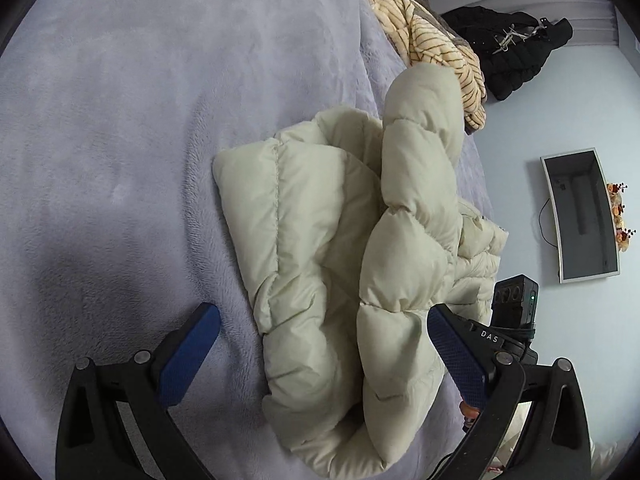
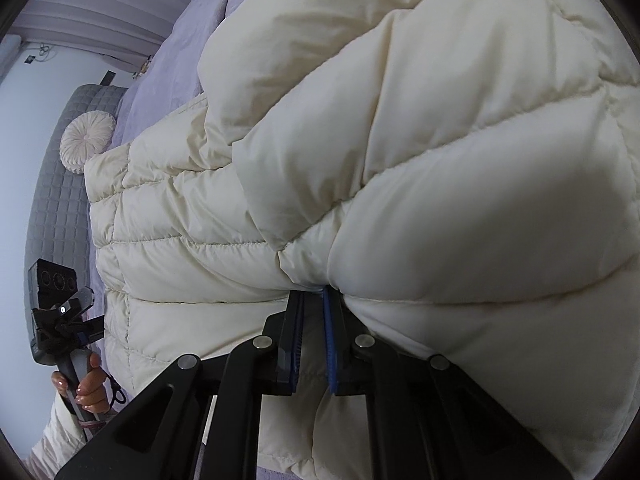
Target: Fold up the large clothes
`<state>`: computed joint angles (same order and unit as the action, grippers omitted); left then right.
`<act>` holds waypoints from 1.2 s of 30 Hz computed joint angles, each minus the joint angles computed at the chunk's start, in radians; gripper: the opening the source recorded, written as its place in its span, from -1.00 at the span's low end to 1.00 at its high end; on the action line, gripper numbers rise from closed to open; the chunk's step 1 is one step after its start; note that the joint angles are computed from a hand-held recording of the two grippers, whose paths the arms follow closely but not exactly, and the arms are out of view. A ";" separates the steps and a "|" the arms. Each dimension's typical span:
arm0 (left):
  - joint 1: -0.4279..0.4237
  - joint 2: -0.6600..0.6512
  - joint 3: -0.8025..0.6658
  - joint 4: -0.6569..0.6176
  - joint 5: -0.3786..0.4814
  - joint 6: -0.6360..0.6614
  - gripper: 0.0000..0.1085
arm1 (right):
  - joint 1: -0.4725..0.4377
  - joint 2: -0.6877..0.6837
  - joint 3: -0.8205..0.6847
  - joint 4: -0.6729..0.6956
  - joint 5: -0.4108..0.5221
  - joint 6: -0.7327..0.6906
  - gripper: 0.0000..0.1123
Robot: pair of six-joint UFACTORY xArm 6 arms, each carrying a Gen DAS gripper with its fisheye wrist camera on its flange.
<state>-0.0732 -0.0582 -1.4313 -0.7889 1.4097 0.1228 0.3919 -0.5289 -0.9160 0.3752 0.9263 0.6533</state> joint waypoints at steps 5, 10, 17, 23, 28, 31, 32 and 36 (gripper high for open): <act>-0.025 0.035 -0.010 -0.041 0.009 0.021 0.90 | -0.004 -0.004 0.004 0.008 -0.002 -0.014 -0.85; -0.033 0.037 -0.060 -0.022 0.049 0.018 0.90 | -0.009 -0.016 0.026 0.026 -0.023 -0.023 -0.85; -0.089 0.034 -0.124 0.046 0.040 0.075 0.90 | -0.021 -0.034 0.059 0.065 -0.044 -0.050 -0.85; -0.133 0.056 -0.075 0.021 0.038 0.002 0.90 | -0.031 -0.044 0.075 0.082 -0.049 -0.064 -0.85; -0.162 0.032 -0.097 0.070 0.017 -0.006 0.80 | -0.052 -0.035 -0.003 0.035 0.050 -0.018 -0.78; -0.147 0.042 -0.121 0.087 0.036 -0.033 0.43 | -0.028 -0.079 -0.060 -0.096 0.082 0.041 -0.77; -0.147 0.045 -0.134 0.092 0.046 -0.034 0.25 | -0.019 -0.094 -0.072 -0.140 0.096 0.057 -0.77; -0.167 0.058 -0.221 0.143 0.081 -0.062 -0.33 | -0.027 -0.115 -0.047 -0.148 0.120 0.065 -0.77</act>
<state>-0.2404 -0.0001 -1.6520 -0.6455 1.4910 0.0608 0.3645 -0.6438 -0.9627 0.2271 1.0462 0.7182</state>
